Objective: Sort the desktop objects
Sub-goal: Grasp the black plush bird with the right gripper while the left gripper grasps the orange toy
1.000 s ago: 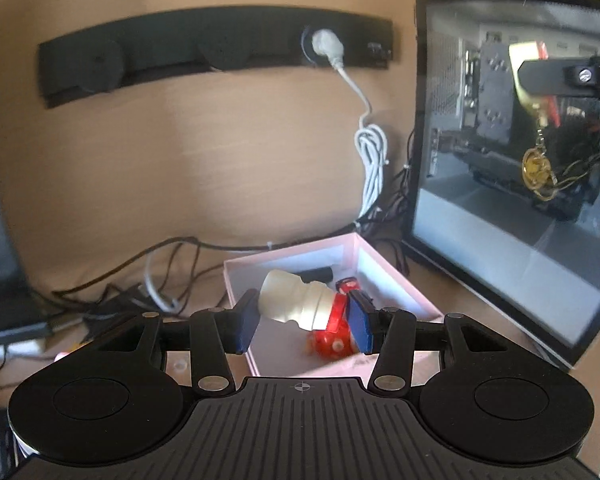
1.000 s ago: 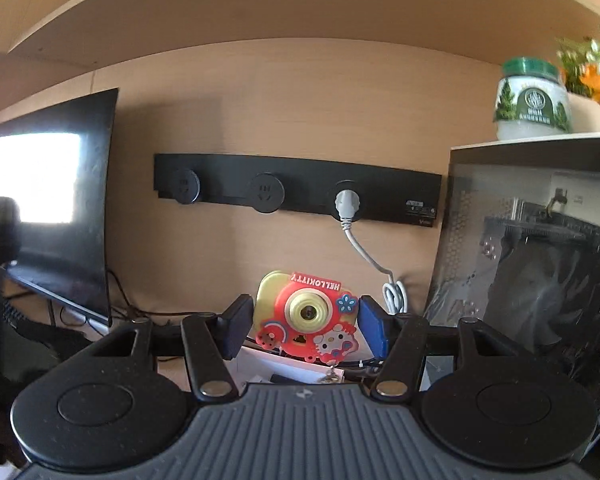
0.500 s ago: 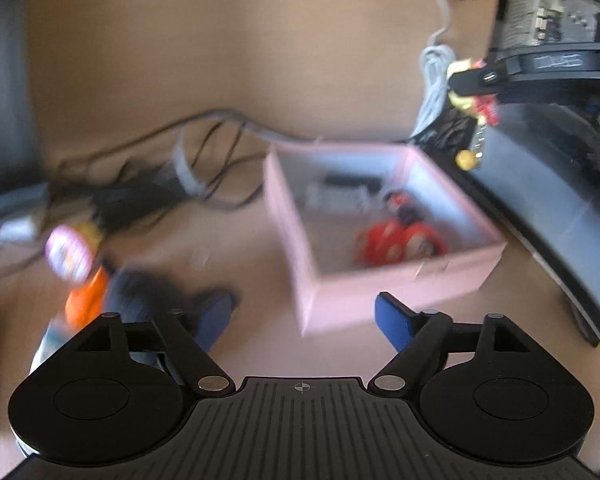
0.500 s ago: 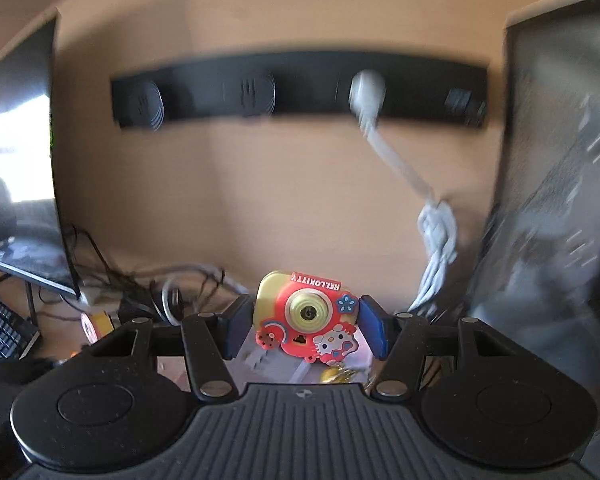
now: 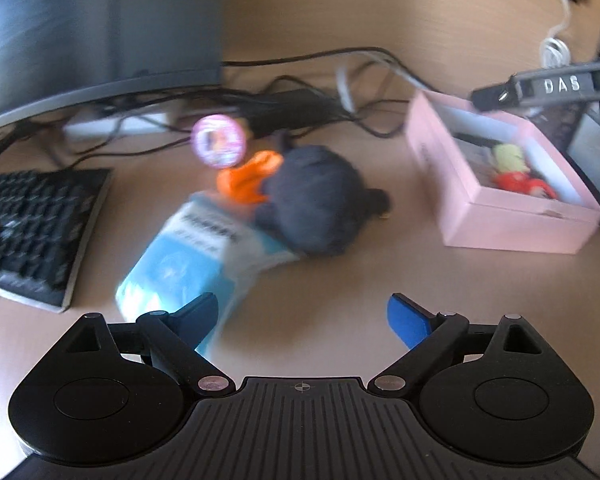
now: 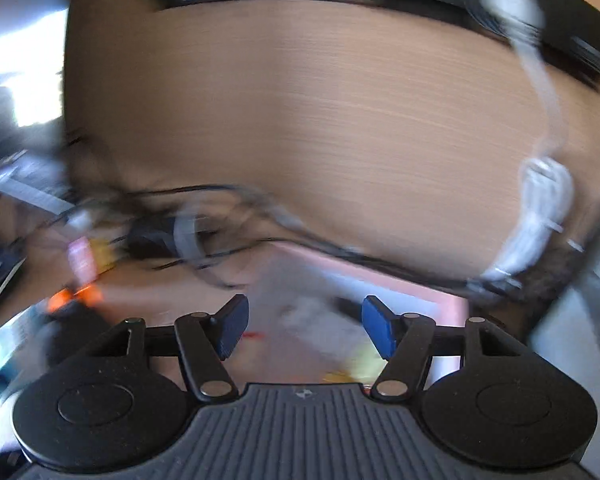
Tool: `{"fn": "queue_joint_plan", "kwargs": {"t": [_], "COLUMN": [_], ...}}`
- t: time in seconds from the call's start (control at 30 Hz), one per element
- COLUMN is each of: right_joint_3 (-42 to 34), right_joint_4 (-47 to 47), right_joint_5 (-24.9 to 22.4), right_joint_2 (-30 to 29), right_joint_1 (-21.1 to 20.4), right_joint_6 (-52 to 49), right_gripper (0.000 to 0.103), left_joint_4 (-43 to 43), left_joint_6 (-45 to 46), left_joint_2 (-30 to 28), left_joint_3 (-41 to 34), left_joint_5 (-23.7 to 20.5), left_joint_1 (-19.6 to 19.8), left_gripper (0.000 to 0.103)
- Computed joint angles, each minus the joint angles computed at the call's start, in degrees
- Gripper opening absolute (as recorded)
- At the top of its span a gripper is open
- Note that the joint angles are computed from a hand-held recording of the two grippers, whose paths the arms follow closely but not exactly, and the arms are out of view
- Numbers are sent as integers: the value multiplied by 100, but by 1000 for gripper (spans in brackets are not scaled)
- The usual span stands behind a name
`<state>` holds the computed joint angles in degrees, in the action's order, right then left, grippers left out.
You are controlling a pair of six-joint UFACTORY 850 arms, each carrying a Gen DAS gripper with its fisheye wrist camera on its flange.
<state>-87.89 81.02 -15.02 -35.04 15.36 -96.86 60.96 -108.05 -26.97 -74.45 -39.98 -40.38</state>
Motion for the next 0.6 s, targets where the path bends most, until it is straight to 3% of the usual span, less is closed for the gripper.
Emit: {"fn": "queue_joint_plan", "kwargs": {"t": [0.07, 0.13, 0.4, 0.5, 0.6], "right_joint_3": [-153, -347, -1484, -1327, -428], "right_joint_4": [-809, -1024, -2682, -2863, -2531], "right_joint_5": [-657, -1132, -1676, -2162, -1974], "right_joint_2": [-107, -283, -1224, -1166, -614], "right_joint_1": [71, 186, 634, 594, 544], "right_joint_6": [895, 1217, 3292, 3516, 2715], "right_gripper": [72, 72, 72, 67, 67], "left_joint_4": [10, -21, -136, -104, 60], "left_joint_6": [-211, -320, -969, -1134, -1125], "left_joint_2": [135, 256, 778, 949, 1038], "left_joint_3": [158, 296, 964, 1179, 1292], "left_joint_5": [-109, -193, -656, -777, -797], "left_joint_1": [-48, -94, -377, -431, -439], "left_gripper": [96, 97, 97, 98, 98]}}
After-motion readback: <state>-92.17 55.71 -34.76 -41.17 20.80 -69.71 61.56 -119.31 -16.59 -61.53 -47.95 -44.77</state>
